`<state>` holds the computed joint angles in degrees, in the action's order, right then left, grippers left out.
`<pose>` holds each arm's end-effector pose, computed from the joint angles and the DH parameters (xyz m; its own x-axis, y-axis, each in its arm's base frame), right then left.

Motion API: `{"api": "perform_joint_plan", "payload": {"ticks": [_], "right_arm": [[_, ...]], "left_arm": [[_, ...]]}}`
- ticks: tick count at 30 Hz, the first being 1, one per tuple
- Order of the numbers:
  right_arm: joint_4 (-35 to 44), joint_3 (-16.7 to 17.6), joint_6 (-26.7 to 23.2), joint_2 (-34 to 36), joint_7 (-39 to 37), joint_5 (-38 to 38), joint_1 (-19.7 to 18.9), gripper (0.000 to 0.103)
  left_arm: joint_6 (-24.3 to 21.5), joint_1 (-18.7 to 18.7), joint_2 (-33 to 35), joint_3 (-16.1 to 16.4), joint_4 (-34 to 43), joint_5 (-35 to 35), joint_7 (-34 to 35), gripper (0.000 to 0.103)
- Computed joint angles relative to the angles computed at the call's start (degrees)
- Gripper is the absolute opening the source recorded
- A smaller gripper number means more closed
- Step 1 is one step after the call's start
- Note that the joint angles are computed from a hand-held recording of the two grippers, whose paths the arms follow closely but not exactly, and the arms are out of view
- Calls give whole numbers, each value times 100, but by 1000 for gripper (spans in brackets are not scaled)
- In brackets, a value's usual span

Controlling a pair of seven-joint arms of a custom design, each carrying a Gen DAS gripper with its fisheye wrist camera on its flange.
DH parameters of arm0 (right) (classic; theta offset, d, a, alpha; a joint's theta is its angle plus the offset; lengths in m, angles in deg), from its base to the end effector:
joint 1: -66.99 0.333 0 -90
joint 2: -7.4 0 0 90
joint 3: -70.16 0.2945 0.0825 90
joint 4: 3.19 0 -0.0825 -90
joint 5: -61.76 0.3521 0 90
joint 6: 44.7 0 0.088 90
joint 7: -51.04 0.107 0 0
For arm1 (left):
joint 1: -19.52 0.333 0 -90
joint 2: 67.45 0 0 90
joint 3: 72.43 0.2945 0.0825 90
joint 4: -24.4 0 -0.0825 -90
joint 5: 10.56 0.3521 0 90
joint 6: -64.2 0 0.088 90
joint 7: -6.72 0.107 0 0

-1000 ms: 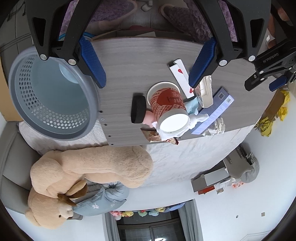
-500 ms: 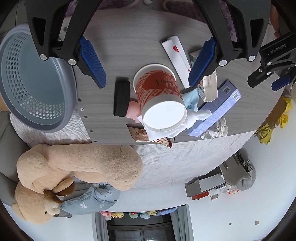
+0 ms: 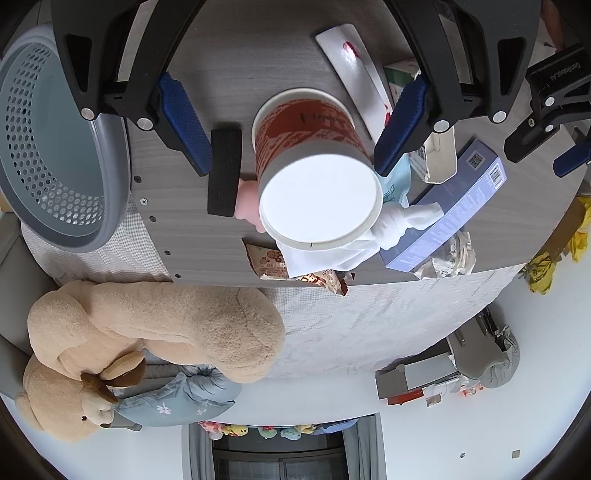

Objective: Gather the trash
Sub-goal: 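Grasp the red-and-white paper cup with the right gripper while the left gripper approaches the blue box, then close the left gripper around the blue toothpaste box and lift it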

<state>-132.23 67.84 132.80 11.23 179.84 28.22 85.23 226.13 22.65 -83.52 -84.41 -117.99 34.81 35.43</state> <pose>0.5109 0.1939 0.4177 0.1943 -0.9799 -0.0455 -0.6997 -0.1059 -0.7065 0.4449 -0.1085 0.4440 0.2240 -0.9744 -0.0203 -0.7132 -0.1497 -0.6848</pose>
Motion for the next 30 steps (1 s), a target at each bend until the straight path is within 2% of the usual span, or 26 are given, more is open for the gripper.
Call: {"api": "perform_joint_plan", "payload": {"ticks": [2,4,6,8,15,20,24,30], "right_arm": [[65,-44,-37,41,117,-165,38,84],[102,-26,-88,65,84,-153,55,77],[129,35,-178,86,-141,23,37,65],[149,26,-252,97,-182,4,71,61],[59,-10,-58,-52,135,-382,40,61],[-205,251,106,-338,-528,484,-163,61],[-487,476,197,-654,-744,774,-387,61],[-899,511,283,-1004,-1662,1881,-363,61]], "left_arm": [[46,-11,27,37,-7,-53,35,97],[69,-7,36,51,-17,-84,51,97],[76,7,36,43,-27,-79,40,97],[84,2,39,51,-31,-99,76,97],[126,-45,63,87,-8,-249,249,97],[336,-139,134,217,66,-593,676,97],[477,-442,357,510,220,-1415,1681,97],[410,-340,887,449,667,-1637,2221,97]]}}
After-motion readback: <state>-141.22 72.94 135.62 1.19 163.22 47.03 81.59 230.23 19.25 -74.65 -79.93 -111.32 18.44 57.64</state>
